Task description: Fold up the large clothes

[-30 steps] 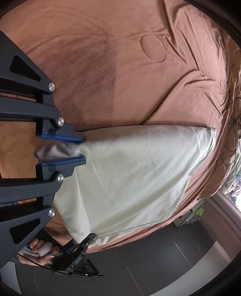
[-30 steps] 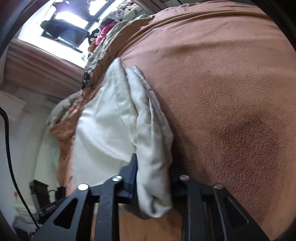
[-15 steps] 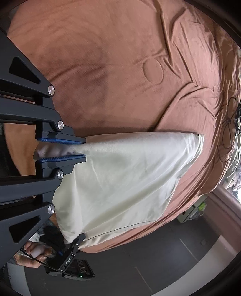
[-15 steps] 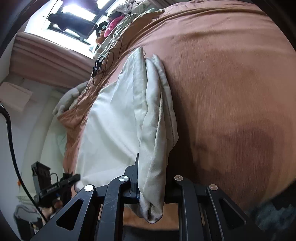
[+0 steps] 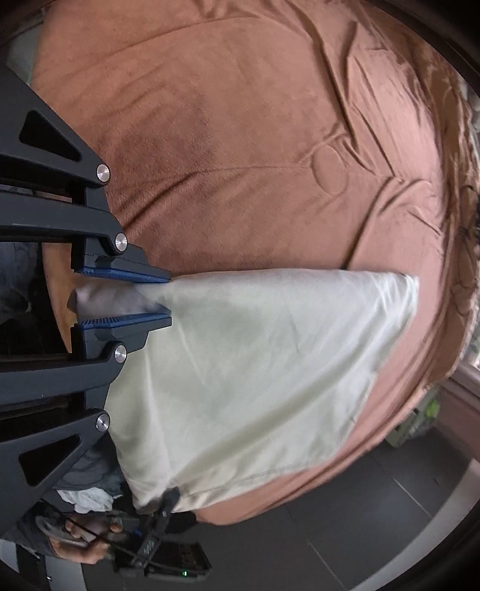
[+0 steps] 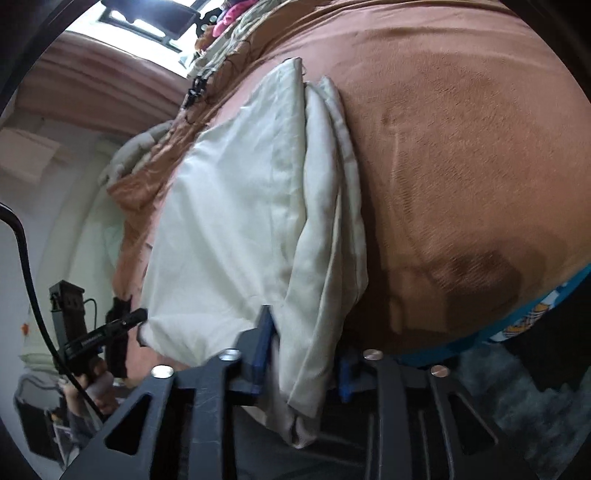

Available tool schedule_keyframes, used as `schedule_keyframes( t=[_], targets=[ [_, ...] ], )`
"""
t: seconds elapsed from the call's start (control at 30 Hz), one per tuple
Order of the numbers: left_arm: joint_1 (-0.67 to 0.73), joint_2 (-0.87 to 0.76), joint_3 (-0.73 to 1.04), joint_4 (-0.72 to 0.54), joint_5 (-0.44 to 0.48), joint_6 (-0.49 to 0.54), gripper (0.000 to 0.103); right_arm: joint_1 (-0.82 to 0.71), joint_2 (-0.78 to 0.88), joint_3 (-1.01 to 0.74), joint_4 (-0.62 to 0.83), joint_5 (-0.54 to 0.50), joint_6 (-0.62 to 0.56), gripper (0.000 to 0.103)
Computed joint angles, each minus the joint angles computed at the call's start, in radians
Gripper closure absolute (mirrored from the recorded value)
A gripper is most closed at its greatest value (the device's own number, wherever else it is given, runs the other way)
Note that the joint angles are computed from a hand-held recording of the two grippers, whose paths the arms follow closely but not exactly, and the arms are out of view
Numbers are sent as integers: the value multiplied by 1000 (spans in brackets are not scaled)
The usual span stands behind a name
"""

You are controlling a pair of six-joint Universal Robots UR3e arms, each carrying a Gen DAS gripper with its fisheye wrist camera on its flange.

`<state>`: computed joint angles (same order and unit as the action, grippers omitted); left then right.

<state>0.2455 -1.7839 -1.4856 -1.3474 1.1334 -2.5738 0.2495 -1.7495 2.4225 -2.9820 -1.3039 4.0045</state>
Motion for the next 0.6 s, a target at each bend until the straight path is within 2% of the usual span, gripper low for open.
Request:
schedule_keyframes(
  t=[0.03, 0.07, 0.1, 0.13, 0.17, 0.3, 0.43, 0.6],
  targets=[
    [-1, -6, 7, -6, -6, -6, 83, -18, -17, -3, 26, 1, -20, 51],
    [-2, -24, 28, -10, -21, -14, 75, -30, -30, -5, 43, -2, -36, 38],
    [-1, -40, 44, -10, -36, -19, 70, -50, -44, -5, 60, 1, -55, 33],
    [-1, -46, 50, -4, -45, -25, 63, -70, -57, -11, 76, -2, -76, 33],
    [-7, -66, 72, 12, -54, -44, 61, -87, -75, -12, 100, -4, -93, 33],
    [-36, -139, 158, 37, -57, -98, 61, -171, -91, -56, 136, 26, -180, 33],
    [-66, -227, 244, 63, -40, -144, 61, -211, 4, -170, 140, 48, -262, 33],
    [-88, -330, 360, 53, -42, -171, 61, -242, 169, -324, 139, 79, -308, 36]
  ],
)
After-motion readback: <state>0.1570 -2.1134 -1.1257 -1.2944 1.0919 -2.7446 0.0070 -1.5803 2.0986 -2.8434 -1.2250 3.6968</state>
